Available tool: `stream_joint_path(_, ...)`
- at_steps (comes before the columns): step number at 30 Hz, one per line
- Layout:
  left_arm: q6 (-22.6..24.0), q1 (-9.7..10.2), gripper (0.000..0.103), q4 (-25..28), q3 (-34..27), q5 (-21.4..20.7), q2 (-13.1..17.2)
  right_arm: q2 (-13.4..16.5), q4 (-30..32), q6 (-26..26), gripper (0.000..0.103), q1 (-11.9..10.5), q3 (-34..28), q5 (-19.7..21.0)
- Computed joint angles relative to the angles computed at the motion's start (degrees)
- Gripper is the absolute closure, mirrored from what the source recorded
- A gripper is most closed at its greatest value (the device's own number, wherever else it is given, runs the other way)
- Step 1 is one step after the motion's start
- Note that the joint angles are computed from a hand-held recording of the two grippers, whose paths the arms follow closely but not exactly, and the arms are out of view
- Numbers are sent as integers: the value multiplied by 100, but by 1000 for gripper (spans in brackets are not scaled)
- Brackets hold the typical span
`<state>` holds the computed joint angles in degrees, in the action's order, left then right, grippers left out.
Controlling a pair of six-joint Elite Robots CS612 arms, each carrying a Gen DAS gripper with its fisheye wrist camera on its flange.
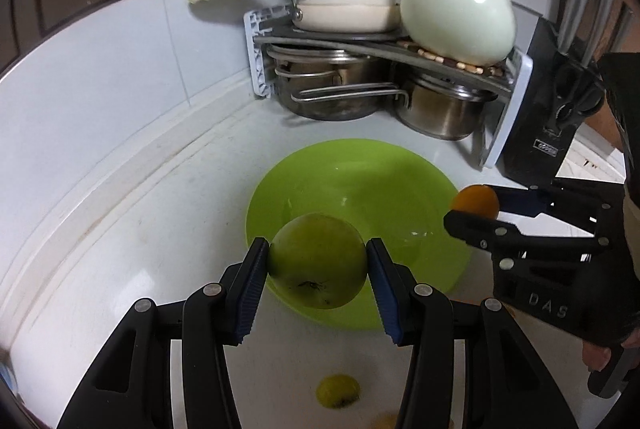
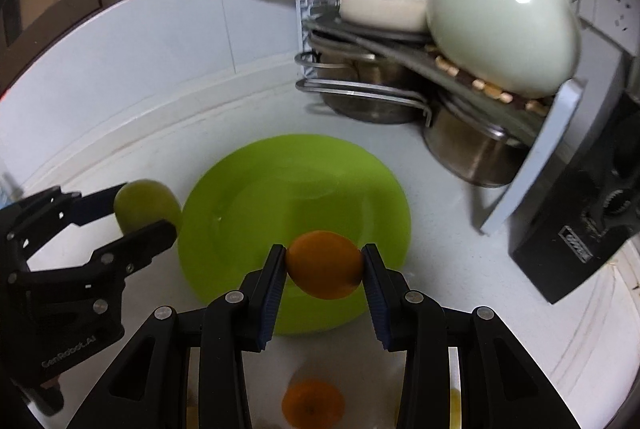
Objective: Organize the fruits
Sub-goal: 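Carry the green apple and the orange over the green plate with both grippers, then lower both fruits onto the green plate and open both grippers, then withdraw both open grippers from the plate toward the loose fruits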
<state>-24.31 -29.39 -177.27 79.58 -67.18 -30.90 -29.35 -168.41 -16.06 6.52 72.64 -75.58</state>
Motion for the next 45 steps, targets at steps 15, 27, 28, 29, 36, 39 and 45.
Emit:
stream_joint_path(15,132,226,54,1109,-788,-899,374,349,984,-49,64,43,-672,-159)
stream_joint_path(27,163,226,53,1030,-741,-881,336,369,877,4,62,42,-701,-190)
stream_joint_path(28,176,218,51,1004,-720,-830,319,348,850,17,62,35,-667,-185)
stream_joint_path(29,180,207,51,952,-676,-772,291,332,828,24,62,29,-641,-170)
stream_joint_path(36,69,157,42,609,-330,-595,74,101,391,76,62,-11,-245,-23)
stream_joint_path(39,-20,117,40,461,-135,-466,-43,-12,141,87,62,-19,-43,13)
stream_joint_path(45,-106,-21,34,115,306,-10,-308,-252,-325,141,62,-56,373,187)
